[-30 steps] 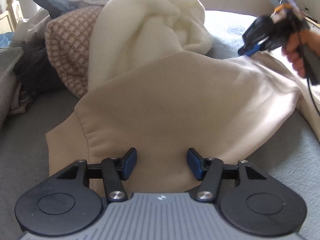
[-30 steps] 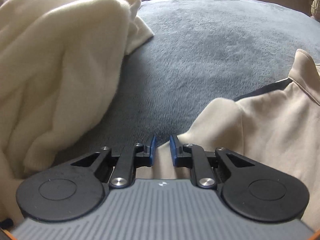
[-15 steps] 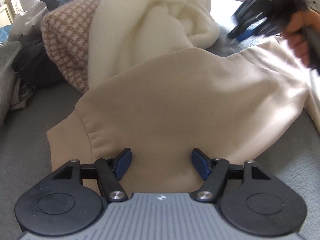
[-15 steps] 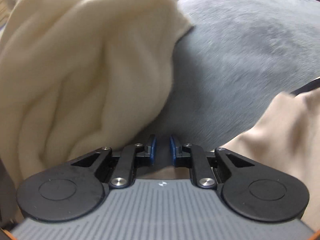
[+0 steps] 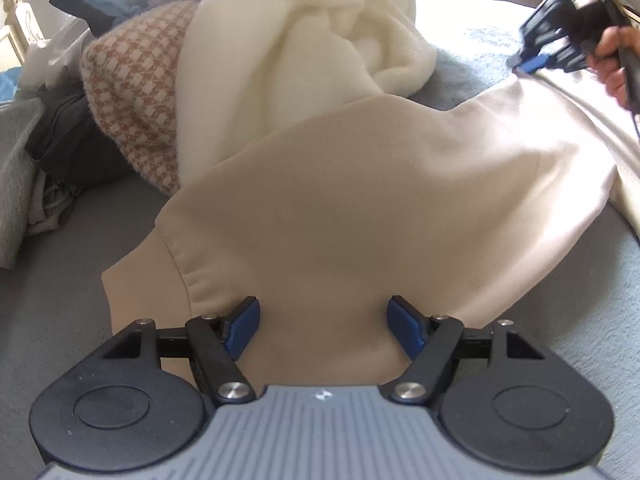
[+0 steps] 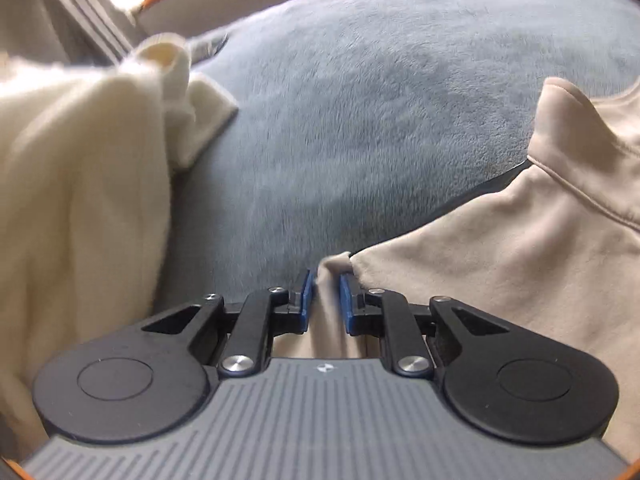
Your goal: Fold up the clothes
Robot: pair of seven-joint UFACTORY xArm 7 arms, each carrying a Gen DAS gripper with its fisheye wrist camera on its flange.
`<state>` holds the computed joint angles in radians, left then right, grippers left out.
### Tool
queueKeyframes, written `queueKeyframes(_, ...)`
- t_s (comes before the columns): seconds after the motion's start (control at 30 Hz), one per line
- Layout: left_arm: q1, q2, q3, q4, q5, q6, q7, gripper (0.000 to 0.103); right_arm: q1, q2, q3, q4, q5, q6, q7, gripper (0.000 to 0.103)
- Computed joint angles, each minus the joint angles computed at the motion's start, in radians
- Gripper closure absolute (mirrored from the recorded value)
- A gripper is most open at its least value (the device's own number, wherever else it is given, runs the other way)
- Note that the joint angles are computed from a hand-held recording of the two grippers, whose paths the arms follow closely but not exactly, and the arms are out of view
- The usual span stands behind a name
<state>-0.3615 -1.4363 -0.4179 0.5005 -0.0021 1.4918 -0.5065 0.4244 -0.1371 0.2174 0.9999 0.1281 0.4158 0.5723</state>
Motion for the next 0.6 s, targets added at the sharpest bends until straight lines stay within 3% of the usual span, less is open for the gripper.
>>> queueKeyframes(0.07,0.008,0.011,-0.004,0.012,0.001,0.009,-0.006,0.03,0.02,-0.13,-0.028,-0.093,0.073,-0.013,-0.069,0.088)
queueKeyframes(0.13,0.018,0.033,-0.015,0.019,0.003,0.002,-0.014,0.03,0.031,-0.29,-0.05,-0.172,0.068,0.078,-0.137,0.088)
queueKeyframes(0.27,0.022,0.067,-0.041,0.035,0.012,0.004,-0.038,0.03,0.052,-0.656,-0.098,-0.309,0.055,0.404,-0.268,0.088)
queueKeyframes(0.5,0.018,0.133,-0.119,0.143,0.093,0.057,-0.032,0.034,0.014,-1.189,-0.067,-0.433,0.029,0.978,-0.317,0.087)
queueKeyframes(0.6,0.008,0.159,-0.164,0.246,0.105,0.063,-0.013,0.034,-0.011,-1.367,-0.062,-0.506,-0.008,1.165,-0.351,0.09)
